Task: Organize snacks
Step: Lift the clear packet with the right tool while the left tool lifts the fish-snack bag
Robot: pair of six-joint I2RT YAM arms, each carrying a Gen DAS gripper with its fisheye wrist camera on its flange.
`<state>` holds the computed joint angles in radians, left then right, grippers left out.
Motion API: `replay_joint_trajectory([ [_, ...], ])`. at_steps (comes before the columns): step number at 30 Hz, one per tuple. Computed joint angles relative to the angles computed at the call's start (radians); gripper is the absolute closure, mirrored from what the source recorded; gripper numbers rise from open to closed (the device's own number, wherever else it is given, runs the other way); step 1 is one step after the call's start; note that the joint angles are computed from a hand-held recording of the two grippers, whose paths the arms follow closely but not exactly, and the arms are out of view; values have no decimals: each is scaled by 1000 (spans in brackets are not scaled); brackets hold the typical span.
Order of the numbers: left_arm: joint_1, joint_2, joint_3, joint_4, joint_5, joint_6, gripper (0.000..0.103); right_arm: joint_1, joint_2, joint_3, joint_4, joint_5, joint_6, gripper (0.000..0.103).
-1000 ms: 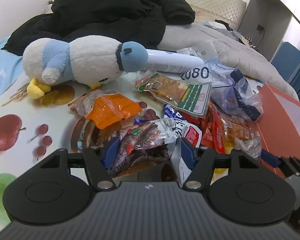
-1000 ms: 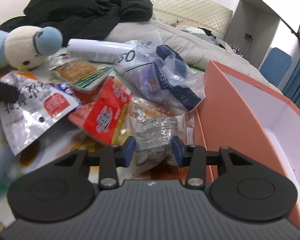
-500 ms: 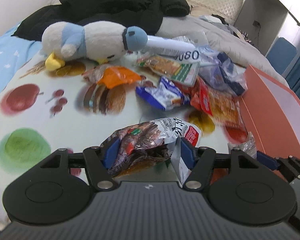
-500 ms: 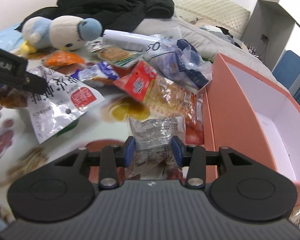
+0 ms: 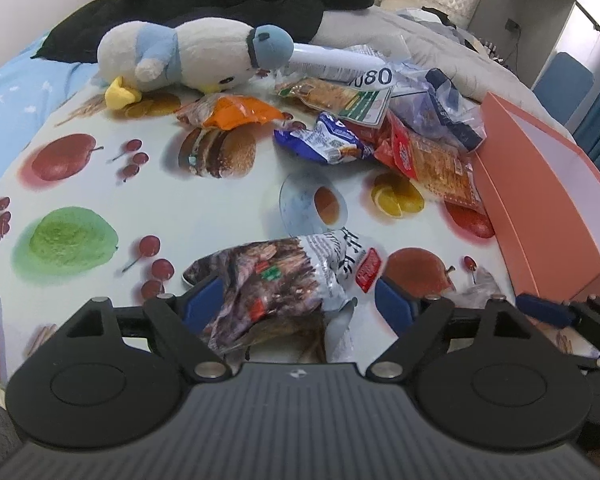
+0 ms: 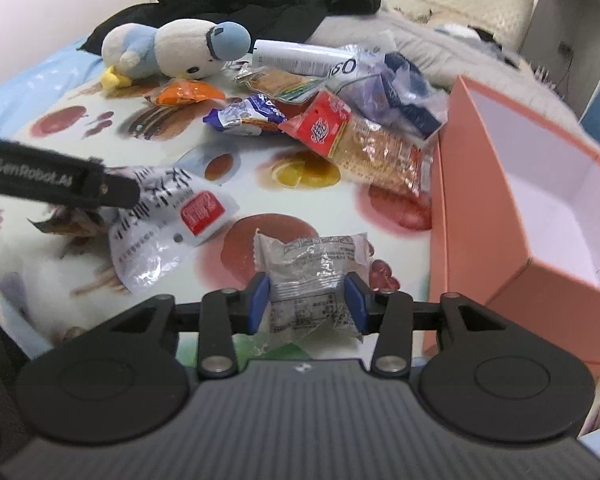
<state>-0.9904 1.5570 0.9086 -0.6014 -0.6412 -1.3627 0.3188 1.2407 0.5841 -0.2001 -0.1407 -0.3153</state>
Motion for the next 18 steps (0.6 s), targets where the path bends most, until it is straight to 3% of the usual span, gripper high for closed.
replay_joint_trajectory([
  [1, 1, 1, 2, -4, 2, 1, 15, -14, 6, 2, 5, -22, -4, 45],
  [3, 7, 3, 4, -9, 3, 6, 14, -42, 7, -4, 32, -71, -14, 25],
  [5, 20, 7, 4, -5, 8, 11, 14, -73, 16, -4, 54, -122, -12, 19],
  [12, 82, 21, -6, 46, 37, 50, 14, -111, 191, 80, 42, -228, -37, 18],
  [18, 135, 59, -2, 110, 74, 111, 14, -91, 277, 96, 84, -195, -36, 18],
])
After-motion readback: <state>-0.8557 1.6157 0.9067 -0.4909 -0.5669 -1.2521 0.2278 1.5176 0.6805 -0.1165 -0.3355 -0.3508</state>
